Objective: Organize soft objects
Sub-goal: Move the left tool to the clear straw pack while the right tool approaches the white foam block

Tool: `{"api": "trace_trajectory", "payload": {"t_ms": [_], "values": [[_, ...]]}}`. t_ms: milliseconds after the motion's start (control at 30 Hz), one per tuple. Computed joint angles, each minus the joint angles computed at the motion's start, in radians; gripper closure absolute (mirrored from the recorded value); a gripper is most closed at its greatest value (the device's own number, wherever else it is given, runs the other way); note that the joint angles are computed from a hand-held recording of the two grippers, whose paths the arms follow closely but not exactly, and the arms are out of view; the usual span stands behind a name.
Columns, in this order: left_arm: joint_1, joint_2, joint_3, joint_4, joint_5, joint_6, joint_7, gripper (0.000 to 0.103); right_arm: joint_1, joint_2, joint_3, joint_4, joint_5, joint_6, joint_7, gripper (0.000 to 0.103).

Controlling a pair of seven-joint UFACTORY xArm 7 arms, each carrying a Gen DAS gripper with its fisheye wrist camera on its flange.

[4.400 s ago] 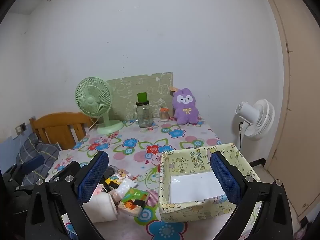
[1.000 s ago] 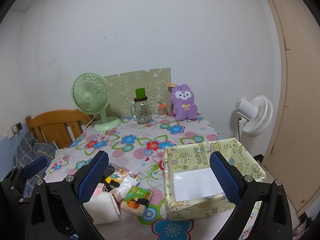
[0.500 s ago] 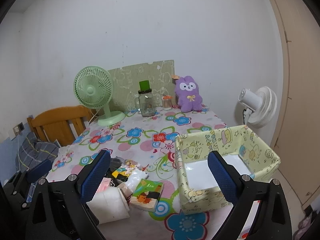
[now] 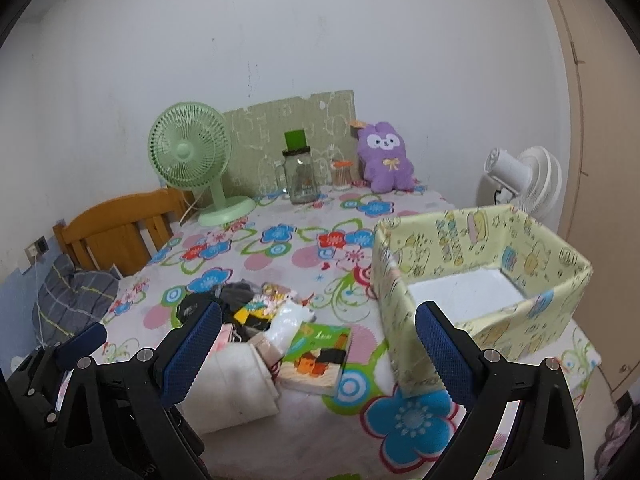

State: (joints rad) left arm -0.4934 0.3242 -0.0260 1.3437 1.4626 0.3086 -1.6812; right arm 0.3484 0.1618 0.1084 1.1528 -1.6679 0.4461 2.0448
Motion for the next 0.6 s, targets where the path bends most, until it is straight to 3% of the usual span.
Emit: {"api": "trace_trajectory", "payload": {"t_ms": [233,600], "values": [[0.024,0.006,0.000,-0.028,0.032,-0.017,-0.050,0.010,0.021,0.060,0.000,0.033,0.014,0.008,-0.005,0.004],[0.039,0.044,0.030,-0.048,-0.108,-0.041,0.045,0.011,0.062,0.170,-0.038,0.110,0.137,-0.045,-0.093,0.004]]}}
